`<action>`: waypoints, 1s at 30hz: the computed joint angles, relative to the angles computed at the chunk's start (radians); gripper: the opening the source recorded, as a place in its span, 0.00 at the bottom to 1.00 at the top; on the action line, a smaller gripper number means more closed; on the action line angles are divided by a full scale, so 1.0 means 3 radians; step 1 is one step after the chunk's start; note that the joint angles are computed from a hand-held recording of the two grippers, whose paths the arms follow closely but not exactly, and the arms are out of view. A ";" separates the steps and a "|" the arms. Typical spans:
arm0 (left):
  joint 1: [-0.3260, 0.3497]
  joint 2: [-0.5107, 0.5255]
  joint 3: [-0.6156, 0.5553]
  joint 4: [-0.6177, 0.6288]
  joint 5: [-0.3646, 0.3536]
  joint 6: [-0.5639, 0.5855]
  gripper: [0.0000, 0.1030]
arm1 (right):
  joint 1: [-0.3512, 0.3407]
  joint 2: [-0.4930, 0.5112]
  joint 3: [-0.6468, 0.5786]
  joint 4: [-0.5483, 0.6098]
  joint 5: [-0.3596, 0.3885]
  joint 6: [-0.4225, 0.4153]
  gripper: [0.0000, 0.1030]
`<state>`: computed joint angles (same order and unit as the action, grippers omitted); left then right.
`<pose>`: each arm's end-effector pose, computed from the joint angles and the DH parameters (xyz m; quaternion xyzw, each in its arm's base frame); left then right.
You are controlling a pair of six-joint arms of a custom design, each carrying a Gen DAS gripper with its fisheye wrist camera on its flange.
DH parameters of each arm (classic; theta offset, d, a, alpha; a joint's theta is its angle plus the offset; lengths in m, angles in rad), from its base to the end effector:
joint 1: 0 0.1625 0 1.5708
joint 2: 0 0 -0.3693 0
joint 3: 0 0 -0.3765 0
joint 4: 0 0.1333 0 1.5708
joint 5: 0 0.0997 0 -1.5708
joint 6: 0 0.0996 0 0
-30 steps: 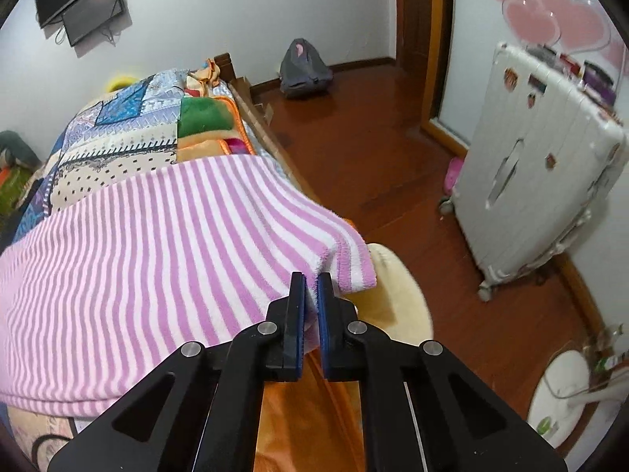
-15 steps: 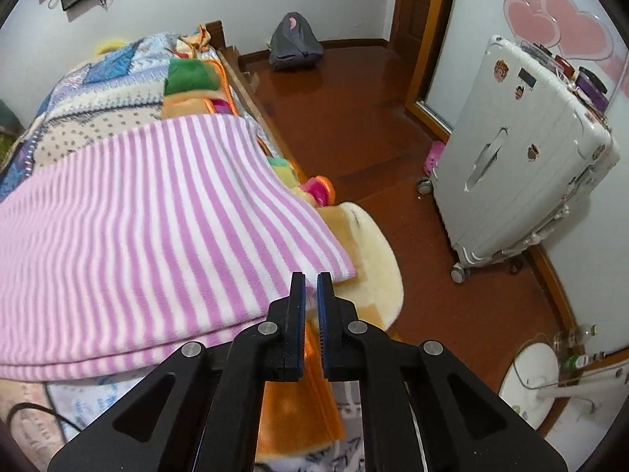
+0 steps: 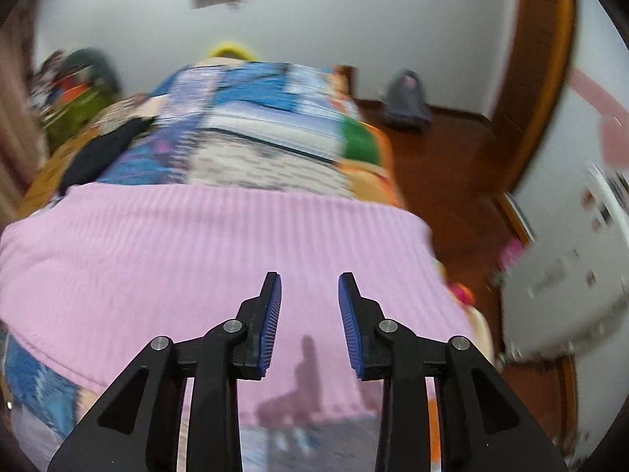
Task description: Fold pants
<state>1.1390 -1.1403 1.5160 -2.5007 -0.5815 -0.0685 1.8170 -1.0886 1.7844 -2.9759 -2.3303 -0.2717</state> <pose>-0.0619 -0.6518 0.3659 0.0252 0.8561 -0.3463 0.3828 0.2048 -0.5496 0.2585 0.0986 -0.8749 0.3181 0.3517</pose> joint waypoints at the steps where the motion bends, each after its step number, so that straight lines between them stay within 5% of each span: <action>1: 0.0020 0.0092 -0.0090 0.0036 -0.0059 0.0026 0.43 | 0.0028 0.0113 -0.0093 0.0030 0.0095 -0.0041 0.34; 7: 0.0155 0.0735 -0.0695 0.0475 -0.0302 0.0077 0.43 | 0.0068 0.0598 -0.0421 0.0237 0.0320 -0.0222 0.35; 11: 0.0251 0.1112 -0.1093 0.0800 -0.0092 0.0062 0.43 | -0.0012 0.0683 -0.0428 0.0482 0.0441 -0.0090 0.35; 20: 0.0338 0.1446 -0.1702 0.0957 0.0157 0.0107 0.49 | -0.0149 0.0253 -0.0040 0.0583 0.0745 0.0301 0.38; 30: -0.0078 0.0988 -0.0931 0.0570 -0.0034 0.0198 0.49 | -0.0266 -0.0484 0.0606 0.0483 0.0224 0.0532 0.41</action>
